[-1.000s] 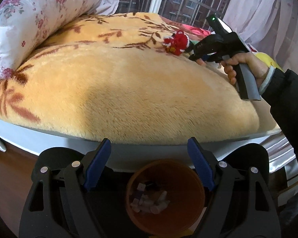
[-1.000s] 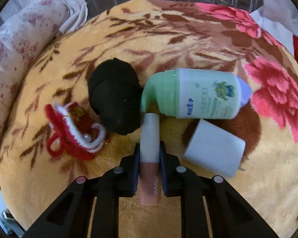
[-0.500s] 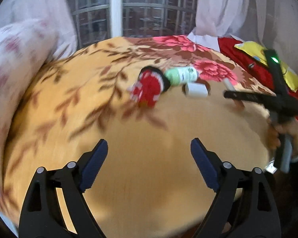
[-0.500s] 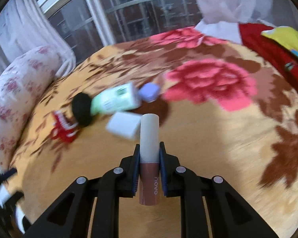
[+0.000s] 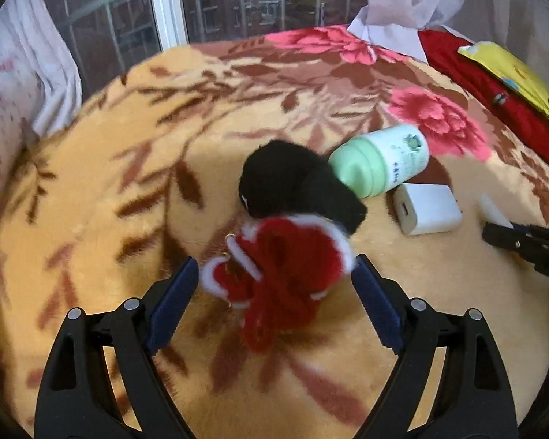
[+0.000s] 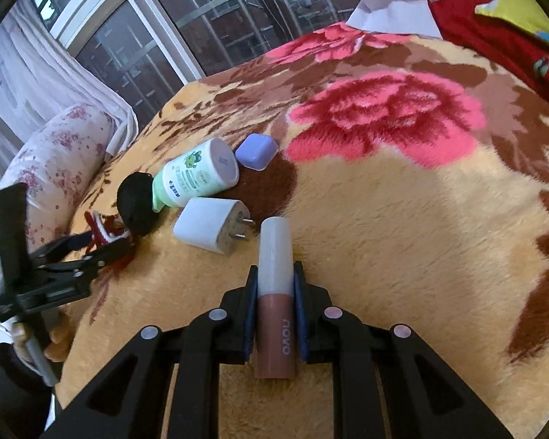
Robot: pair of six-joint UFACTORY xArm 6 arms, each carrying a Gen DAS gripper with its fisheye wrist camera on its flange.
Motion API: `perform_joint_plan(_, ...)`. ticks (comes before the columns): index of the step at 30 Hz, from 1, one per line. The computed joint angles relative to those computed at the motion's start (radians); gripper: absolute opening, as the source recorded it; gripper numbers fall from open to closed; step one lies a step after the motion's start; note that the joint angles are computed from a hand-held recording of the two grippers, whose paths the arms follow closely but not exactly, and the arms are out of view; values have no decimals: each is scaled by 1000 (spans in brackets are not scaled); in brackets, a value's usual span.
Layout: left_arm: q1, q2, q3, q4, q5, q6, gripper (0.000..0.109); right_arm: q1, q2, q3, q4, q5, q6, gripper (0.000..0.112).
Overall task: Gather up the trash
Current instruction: 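Grasp the red knitted toy with the left tool while the right tool holds the lipstick, then lower both tools over the orange bin and open them to drop the items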
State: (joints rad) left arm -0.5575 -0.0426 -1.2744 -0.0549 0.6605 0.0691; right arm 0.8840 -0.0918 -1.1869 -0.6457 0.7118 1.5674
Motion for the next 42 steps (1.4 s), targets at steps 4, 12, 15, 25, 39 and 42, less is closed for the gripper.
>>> perform_joint_plan(4,-11,29,-10,39,7,-10,48,-12,1,7,14,-23,-7,17)
perform_joint_plan(12,-20,-20,51,178,-56,-157,37,-22,-3,22,4,-54,7,17)
perform_joint_plan(15,-23,-68,88,234,-46,-241,37,-21,-4,22,-1,-52,11,17)
perform_joint_plan(25,-101,-430,380,406,35,-560,37,30,-27,2,-68,57,89,17)
perform_joint_plan(39,-383,-900,642,542,254,-829,38,457,-30,-102,-230,304,275,17)
perform_joint_plan(42,-454,-991,697,565,312,-871,38,544,7,-130,-242,329,303,18)
